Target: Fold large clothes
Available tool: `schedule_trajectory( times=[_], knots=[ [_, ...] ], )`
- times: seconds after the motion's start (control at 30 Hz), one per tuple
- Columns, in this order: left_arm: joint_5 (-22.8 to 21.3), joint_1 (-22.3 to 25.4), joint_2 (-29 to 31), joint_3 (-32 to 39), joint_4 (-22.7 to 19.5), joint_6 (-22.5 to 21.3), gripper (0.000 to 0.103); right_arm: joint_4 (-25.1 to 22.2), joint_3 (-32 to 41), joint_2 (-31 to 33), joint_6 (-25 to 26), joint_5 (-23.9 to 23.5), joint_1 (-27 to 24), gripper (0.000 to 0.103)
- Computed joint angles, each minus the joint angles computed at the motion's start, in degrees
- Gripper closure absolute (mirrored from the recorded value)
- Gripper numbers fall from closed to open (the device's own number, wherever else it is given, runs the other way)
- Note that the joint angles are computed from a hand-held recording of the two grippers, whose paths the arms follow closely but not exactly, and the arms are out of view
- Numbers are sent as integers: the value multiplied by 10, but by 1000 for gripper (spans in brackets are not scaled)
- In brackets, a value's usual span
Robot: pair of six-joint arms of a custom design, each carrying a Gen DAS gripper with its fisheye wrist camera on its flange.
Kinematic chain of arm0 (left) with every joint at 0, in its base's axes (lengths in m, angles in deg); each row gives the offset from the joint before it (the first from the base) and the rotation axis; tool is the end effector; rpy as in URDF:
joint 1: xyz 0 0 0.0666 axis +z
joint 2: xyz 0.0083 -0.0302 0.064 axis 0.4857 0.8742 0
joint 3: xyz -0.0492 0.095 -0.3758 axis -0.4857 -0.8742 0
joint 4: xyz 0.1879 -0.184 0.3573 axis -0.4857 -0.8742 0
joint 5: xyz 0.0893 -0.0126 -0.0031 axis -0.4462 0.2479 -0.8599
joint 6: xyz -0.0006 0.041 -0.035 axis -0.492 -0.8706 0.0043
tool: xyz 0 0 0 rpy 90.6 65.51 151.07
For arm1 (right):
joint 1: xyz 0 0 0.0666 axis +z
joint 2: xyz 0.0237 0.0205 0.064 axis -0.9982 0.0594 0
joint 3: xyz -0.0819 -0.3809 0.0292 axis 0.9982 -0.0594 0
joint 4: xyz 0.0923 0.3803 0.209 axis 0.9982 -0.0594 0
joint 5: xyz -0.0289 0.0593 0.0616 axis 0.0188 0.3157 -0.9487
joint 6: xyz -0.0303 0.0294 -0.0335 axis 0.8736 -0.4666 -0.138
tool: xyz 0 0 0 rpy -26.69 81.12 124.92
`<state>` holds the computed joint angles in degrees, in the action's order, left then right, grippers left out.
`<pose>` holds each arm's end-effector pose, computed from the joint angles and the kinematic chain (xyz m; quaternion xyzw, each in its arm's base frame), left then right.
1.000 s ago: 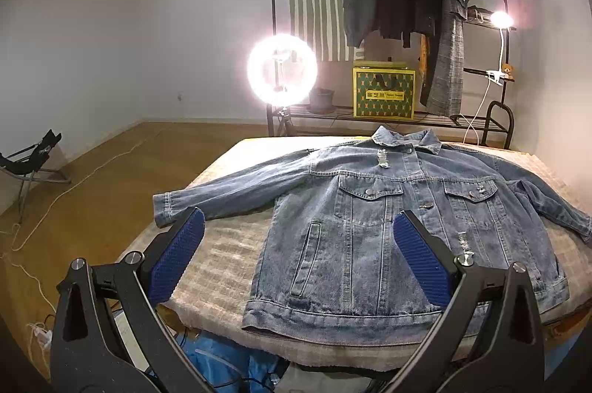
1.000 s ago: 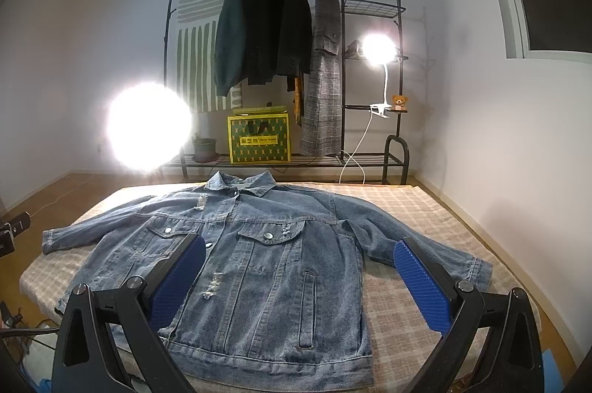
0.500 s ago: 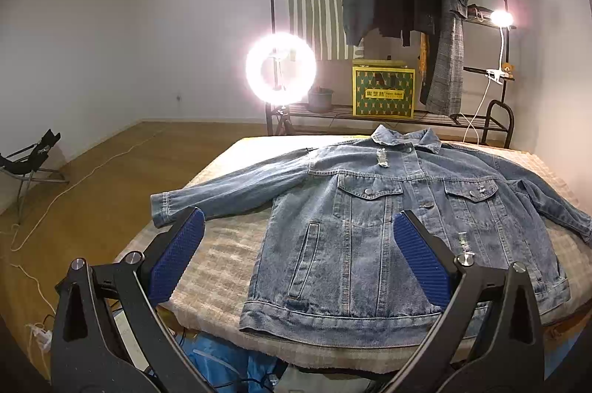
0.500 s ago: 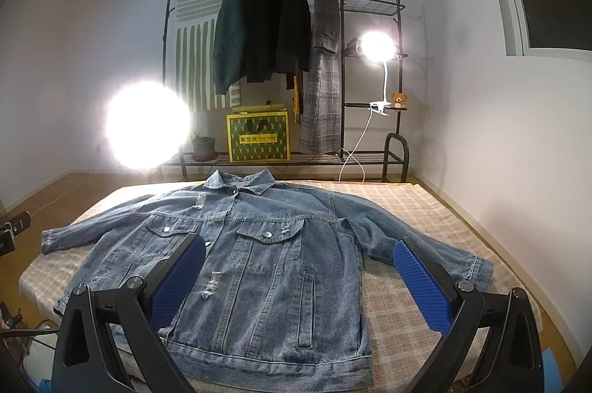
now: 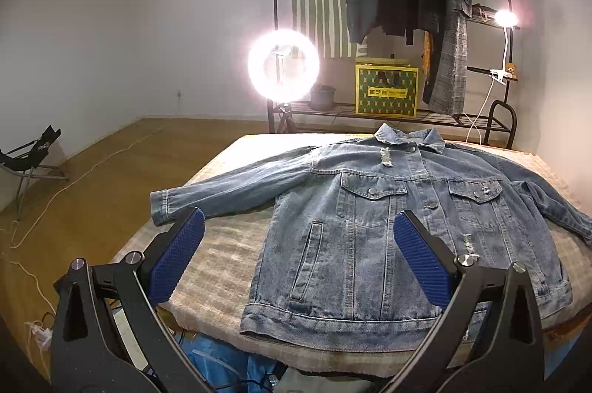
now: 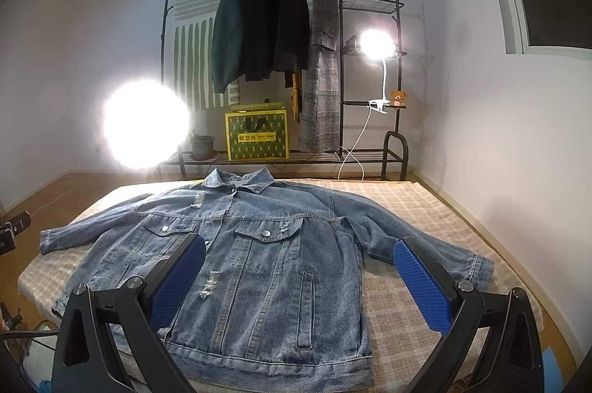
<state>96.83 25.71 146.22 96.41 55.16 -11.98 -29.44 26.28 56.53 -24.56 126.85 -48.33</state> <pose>0.4213 -0.0296 0.4824 0.1011 0.8379 -0.0426 0.5347 0.2865 0.1851 0.3948 0.2078 0.7797 -0.1590 0.5688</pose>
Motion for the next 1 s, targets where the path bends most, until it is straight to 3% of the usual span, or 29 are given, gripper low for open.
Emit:
schedule_trajectory(
  times=[0.73,0.9,1.0],
  knots=[
    [-15,21,102,62,27,-1,0,46,23,50,52,-53,-59,0],
    [-6,40,161,108,5,10,0,58,28,60,76,-74,-79,0],
    [6,54,213,152,-31,9,0,62,30,63,83,-100,-93,0]
  ],
)
